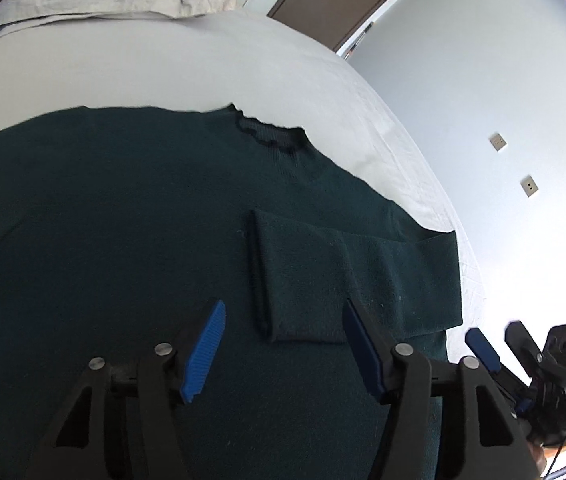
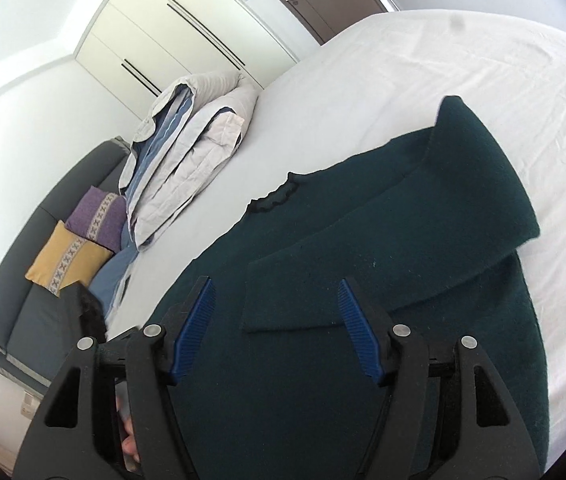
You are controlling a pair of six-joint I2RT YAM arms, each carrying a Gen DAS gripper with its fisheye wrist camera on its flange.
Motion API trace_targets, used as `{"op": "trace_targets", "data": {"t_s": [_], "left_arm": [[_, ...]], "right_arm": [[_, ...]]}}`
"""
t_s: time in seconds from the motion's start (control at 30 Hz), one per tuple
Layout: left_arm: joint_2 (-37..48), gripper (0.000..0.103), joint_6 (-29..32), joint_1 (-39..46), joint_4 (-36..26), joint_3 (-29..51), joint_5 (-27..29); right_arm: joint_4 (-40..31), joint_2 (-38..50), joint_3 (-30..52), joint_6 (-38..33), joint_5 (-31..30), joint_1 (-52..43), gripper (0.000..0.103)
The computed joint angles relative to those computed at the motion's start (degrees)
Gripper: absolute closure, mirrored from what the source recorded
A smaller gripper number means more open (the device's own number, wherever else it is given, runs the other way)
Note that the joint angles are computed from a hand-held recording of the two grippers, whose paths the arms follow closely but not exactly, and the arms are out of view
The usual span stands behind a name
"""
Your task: Fold small clothes
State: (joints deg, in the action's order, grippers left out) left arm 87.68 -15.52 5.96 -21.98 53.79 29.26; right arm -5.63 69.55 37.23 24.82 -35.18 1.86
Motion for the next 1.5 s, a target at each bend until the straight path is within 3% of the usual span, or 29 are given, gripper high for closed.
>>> {"op": "trace_targets", "data": {"t_s": [0.13,0.23,0.3,0.4,0.67,0.93,1.1,1.23,1.4,1.5], "left_arm": [[6.2,0.050,-2.1,-4.2,0.5,3.9,-2.7],[7.4,0.068,-2.1,-6.5,0.8,4.7,-7.0],[8.3,0.088,-2.4,-7.4,0.5,5.6,-9.0],[7.9,0.093,-1.3,-6.4,0.4,5.6,-8.5],[0.9,0.094,-0.5,-1.6,5.6,0.8,-8.1],[-1.2,0.094,-1.7,4.4,10.5,-2.7,-5.0],[-0.4,0.094,-1.7,5.6,12.5,-3.1,-4.5],[1.3,0.094,-2.1,6.1,14.4,-3.2,-5.4],[3.3,0.094,-1.6,7.1,16.2,-4.7,-5.2],[3.0,0.094,-1.0,6.5,16.7,-6.0,-6.0]], "right_arm": [[0.3,0.2,-3.5,-1.7,-5.4,-6.7,0.041],[3.9,2.7,-6.7,-0.8,-7.2,-9.3,0.041],[5.4,4.5,-7.6,-0.9,-7.5,-10.4,0.041],[6.9,6.9,-8.5,-1.2,-7.5,-12.1,0.041],[8.1,9.2,-8.3,-1.1,-11.5,-18.1,0.043],[16.0,18.0,-1.7,15.0,-14.5,-19.7,0.039],[14.0,22.6,4.7,20.0,-12.1,-18.3,0.039],[12.5,23.5,6.1,19.5,-7.7,-19.3,0.040],[14.6,25.2,4.5,19.7,-9.5,-22.2,0.046],[12.2,24.4,6.2,16.9,-8.8,-22.7,0.043]]}}
